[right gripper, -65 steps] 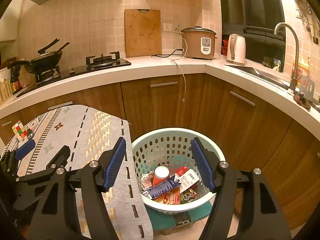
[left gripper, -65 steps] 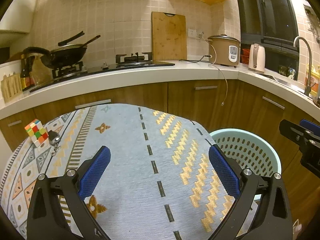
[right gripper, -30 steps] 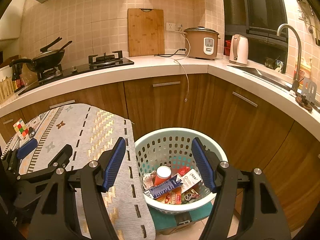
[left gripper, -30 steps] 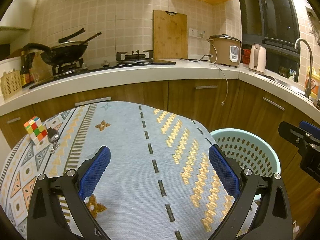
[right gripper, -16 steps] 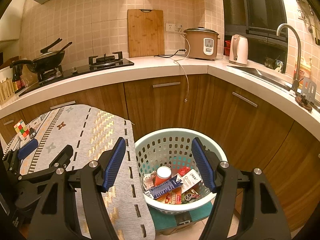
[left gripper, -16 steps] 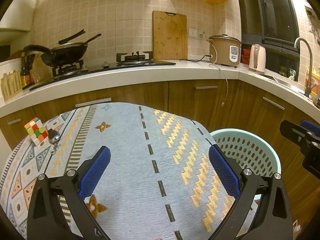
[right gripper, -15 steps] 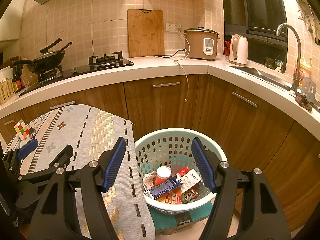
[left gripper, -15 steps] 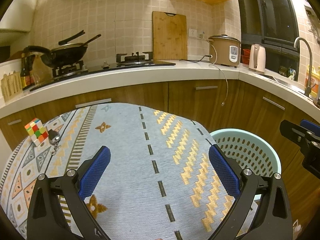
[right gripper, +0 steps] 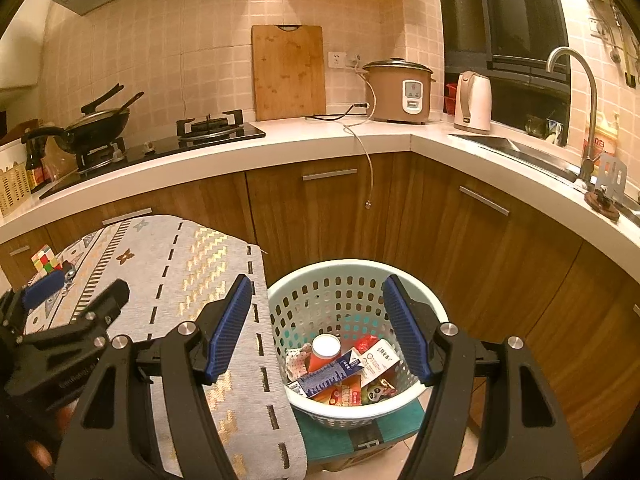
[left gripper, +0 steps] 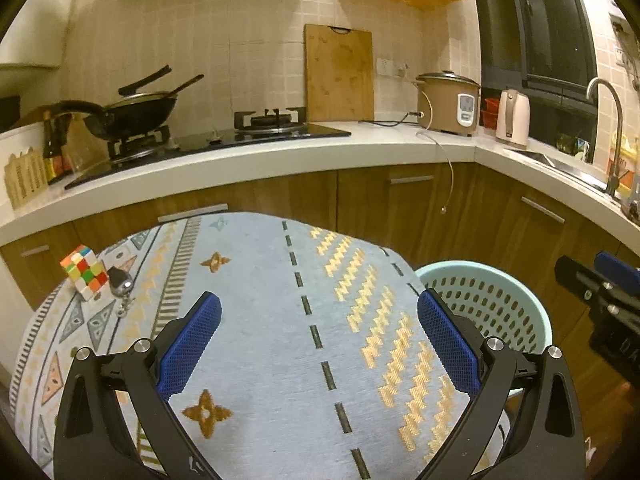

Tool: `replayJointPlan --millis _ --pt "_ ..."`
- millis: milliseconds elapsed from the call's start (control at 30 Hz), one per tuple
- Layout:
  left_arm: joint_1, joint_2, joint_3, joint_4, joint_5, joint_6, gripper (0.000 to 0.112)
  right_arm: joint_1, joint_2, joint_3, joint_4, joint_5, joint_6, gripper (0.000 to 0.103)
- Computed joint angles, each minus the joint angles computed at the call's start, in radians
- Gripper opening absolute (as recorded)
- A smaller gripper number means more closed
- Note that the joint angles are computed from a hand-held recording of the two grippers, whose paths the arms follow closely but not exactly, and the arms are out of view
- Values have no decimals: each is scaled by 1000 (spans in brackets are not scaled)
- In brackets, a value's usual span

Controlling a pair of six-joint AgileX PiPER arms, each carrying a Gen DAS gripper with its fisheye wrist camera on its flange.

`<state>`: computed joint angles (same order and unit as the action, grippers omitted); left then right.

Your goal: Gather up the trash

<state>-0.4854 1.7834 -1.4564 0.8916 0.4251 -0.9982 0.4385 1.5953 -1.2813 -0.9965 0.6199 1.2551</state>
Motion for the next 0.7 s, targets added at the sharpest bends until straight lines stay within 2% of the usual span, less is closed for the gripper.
replayJointPlan --millis 300,600,700 --pt "-14 -79 62 9 8 3 95 34 -34 25 -30 21 36 64" --pt "-29 -162 167 137 -11 -109 96 76 -48 45 -48 52 75 64" --pt "-16 -176 187 70 -19 -47 96 86 -47 45 -44 62 77 64"
